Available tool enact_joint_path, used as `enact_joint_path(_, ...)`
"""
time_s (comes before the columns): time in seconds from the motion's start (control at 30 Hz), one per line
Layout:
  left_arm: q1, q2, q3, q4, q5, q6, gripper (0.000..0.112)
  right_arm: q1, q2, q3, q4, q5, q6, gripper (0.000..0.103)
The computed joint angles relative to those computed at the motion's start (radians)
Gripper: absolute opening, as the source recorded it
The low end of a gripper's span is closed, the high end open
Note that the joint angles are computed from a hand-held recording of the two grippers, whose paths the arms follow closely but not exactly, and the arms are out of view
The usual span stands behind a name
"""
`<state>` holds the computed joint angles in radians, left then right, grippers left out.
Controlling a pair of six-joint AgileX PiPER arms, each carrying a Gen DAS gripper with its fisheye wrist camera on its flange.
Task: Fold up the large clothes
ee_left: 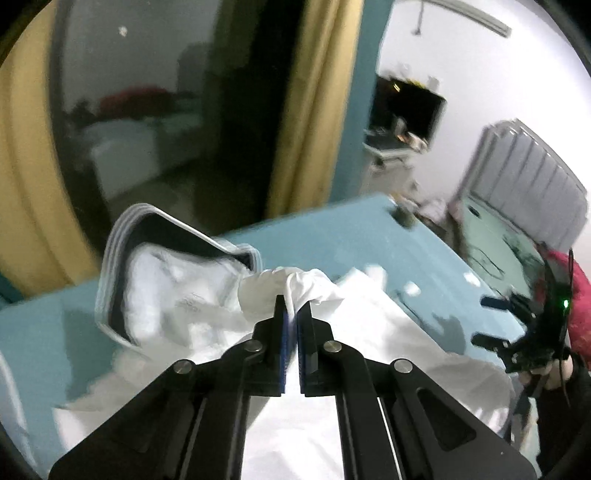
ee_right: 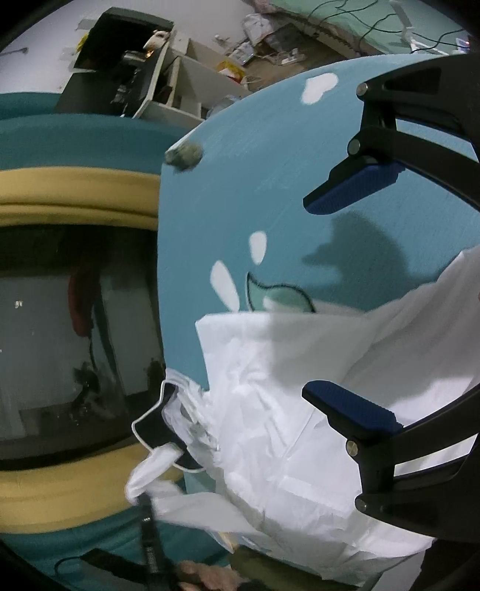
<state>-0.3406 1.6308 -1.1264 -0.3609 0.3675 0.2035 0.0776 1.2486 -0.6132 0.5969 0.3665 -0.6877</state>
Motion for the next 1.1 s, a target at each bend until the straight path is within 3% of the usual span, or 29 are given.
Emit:
enact_joint_path(0.03,-0.012,0.026,-0.005,-0.036,0.003,0.028,0.005,-0.013,0.004,0.002,0.022,0.003,-0.025,0.091)
enact_joint_path(0.1,-0.028,0.083,-0.015,-0.153,0.023,0.106,0.022,-0.029,0.02,-0.003,0.045,0.008,-0.046,0.091)
enact_joint_path(0.13,-0.016,0.089,-0.006,-0.229,0.034,0.176,0.042,-0.035,0.031,-0.005,0.065,0.009,-0.066,0.091)
enact_joint_path(0.17,-0.008,0.089,0.01,-0.307,0.047,0.244,0.047,-0.034,0.046,-0.011,0.075,0.008,-0.073,0.091)
enact_joint_path(0.33,0.06,-0.058,0.171,-0.388,0.069,0.415,0.047,0.041,0.13,-0.053,0.096,-0.019,-0.083,0.091)
enact_joint_path(0.47,0.157,-0.18,0.308,-0.188,0.041,0.301,0.047,0.133,0.226,-0.119,0.191,-0.042,-0.16,0.089)
enact_joint_path(0.53,0.221,-0.206,0.373,-0.116,0.02,0.265,0.047,0.164,0.282,-0.167,0.196,-0.04,-0.15,0.077)
enact_joint_path(0.63,0.359,-0.204,0.451,-0.198,0.011,0.4,0.047,0.204,0.377,-0.262,0.174,-0.014,-0.099,0.065)
enact_joint_path(0.9,0.56,-0.148,0.556,-0.475,-0.03,0.77,0.047,0.285,0.6,-0.563,-0.054,0.139,0.136,0.061)
enact_joint_path(0.97,0.585,-0.123,0.559,-0.549,-0.035,0.859,0.047,0.295,0.669,-0.664,-0.064,0.251,0.139,0.05)
enact_joint_path(1.03,0.59,-0.104,0.562,-0.609,-0.053,0.922,0.047,0.323,0.725,-0.74,-0.126,0.321,0.181,0.011)
enact_joint_path(1.1,0.585,-0.099,0.571,-0.671,-0.072,0.982,0.047,0.361,0.731,-0.755,-0.215,0.318,0.23,0.007)
